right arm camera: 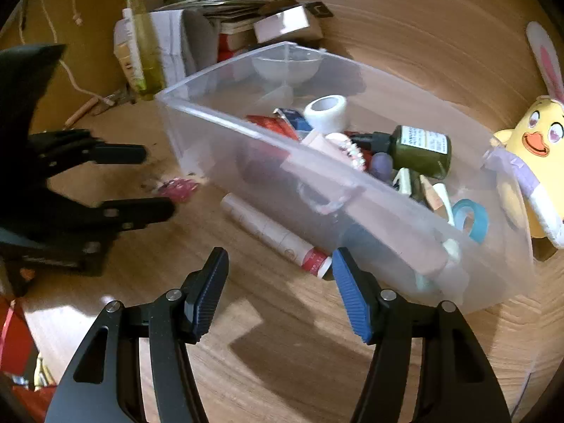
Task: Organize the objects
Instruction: 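Grasp the pink keychain with the left gripper while the right grasps the white-red tube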
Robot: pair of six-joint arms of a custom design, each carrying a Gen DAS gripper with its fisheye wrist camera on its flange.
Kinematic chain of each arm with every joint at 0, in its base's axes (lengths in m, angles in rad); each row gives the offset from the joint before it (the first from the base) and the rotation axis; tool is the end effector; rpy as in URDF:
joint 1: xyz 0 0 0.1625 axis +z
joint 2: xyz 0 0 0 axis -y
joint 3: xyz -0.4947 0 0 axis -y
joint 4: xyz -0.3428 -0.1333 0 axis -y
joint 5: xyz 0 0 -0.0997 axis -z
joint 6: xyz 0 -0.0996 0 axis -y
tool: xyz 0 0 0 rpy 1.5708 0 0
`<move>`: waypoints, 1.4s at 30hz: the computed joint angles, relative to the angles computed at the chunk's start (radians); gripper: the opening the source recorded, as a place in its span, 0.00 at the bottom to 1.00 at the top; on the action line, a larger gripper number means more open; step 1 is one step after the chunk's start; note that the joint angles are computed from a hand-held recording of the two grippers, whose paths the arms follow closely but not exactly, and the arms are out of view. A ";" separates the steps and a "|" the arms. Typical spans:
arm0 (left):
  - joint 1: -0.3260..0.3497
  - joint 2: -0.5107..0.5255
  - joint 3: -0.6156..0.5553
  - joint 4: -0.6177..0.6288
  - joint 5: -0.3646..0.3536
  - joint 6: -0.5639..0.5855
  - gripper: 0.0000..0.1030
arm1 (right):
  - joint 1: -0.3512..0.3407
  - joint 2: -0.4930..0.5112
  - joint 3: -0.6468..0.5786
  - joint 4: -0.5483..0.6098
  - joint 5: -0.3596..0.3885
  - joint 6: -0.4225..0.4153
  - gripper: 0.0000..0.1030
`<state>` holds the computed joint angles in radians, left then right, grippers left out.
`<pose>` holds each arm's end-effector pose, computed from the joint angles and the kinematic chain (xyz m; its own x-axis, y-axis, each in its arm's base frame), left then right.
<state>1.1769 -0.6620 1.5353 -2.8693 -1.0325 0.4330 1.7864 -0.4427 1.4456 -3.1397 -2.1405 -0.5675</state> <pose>-0.1124 -0.7508 0.1671 -0.6466 0.4748 -0.5970 0.6841 0.7072 -0.1785 0.2404 -0.7259 0.0681 -0.6487 -0.3568 0.6722 -0.6277 0.7503 -0.2075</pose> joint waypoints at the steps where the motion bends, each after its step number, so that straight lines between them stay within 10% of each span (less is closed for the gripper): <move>1: 0.000 0.002 -0.005 0.006 0.001 -0.001 0.64 | -0.003 -0.016 0.013 0.027 0.026 0.014 0.57; 12: 0.002 0.007 -0.011 -0.006 -0.026 0.023 0.34 | 0.007 0.040 -0.085 0.096 -0.006 -0.022 0.55; 16: 0.006 0.007 -0.017 0.008 -0.046 0.025 0.26 | 0.004 0.038 -0.080 0.113 0.024 -0.014 0.34; 20: 0.007 0.004 -0.010 0.002 -0.050 0.024 0.26 | 0.006 0.025 -0.052 0.095 0.025 0.001 0.13; 42: -0.064 -0.055 0.121 -0.232 -0.073 0.016 0.26 | 0.025 -0.087 0.157 -0.266 0.074 -0.001 0.14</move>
